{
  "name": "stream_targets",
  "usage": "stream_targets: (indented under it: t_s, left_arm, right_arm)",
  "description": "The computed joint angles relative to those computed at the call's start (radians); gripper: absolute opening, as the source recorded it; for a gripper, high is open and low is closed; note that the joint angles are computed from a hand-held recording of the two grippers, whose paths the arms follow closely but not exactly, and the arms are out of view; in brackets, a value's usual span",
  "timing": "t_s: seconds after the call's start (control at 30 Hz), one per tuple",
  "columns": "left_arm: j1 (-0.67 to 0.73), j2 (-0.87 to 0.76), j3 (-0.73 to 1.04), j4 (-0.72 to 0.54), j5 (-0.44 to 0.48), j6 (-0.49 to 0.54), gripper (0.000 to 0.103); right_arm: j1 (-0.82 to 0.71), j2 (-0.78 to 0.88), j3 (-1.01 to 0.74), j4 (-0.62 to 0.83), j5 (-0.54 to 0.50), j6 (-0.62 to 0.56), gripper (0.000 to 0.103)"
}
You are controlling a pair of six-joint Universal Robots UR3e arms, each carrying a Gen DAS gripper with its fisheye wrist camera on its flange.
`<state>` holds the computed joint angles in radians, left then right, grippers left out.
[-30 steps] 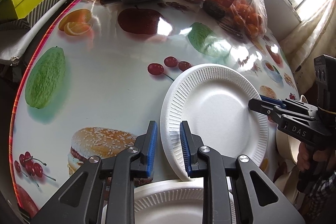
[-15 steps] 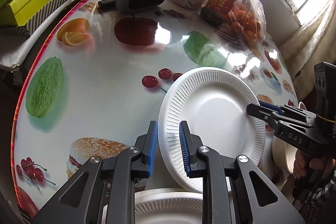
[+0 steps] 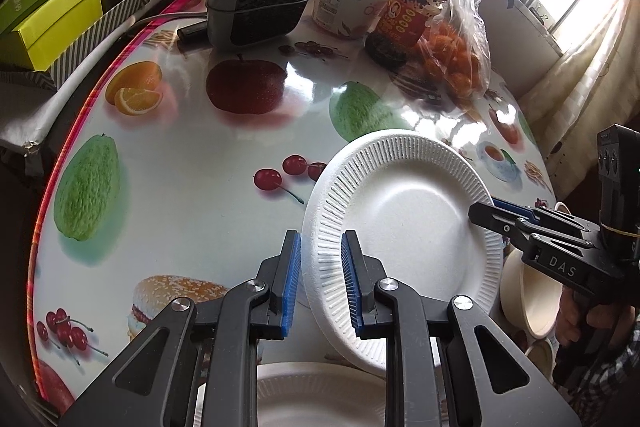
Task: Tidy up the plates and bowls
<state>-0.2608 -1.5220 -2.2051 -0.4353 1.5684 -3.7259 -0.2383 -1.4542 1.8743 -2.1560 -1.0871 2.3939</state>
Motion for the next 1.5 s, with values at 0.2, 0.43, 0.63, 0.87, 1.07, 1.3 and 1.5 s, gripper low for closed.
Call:
stream_targets:
  t_s: [0.2,0.43,0.63,0.87,1.07,1.3,1.5]
  left_arm:
    - [-0.016,0.049,-0.005,-0.026,0.015,-0.01,0.022]
    - [-0.033,0.13,-0.034,-0.063,0.039,-0.029,0.022]
    - [-0.048,0.212,-0.07,-0.1,0.059,-0.05,0.022]
    - [-0.058,0.328,-0.142,-0.14,0.08,-0.077,0.022]
    - [-0.071,0.422,-0.214,-0.171,0.09,-0.104,0.022]
    - [-0.089,0.537,-0.276,-0.231,0.113,-0.14,0.022]
    - [-0.097,0.627,-0.318,-0.282,0.122,-0.16,0.022]
  right_arm:
    - [-0.019,-0.056,0.011,0.047,0.02,-0.013,0.023]
    - [-0.035,-0.144,0.047,0.101,0.04,-0.048,0.023]
    - [-0.04,-0.223,0.079,0.15,0.049,-0.073,0.023]
    - [-0.042,-0.319,0.144,0.2,0.058,-0.102,0.023]
    - [-0.028,-0.384,0.21,0.219,0.046,-0.111,0.023]
    - [-0.013,-0.463,0.27,0.253,0.039,-0.129,0.023]
    - [0.004,-0.509,0.309,0.27,0.033,-0.133,0.023]
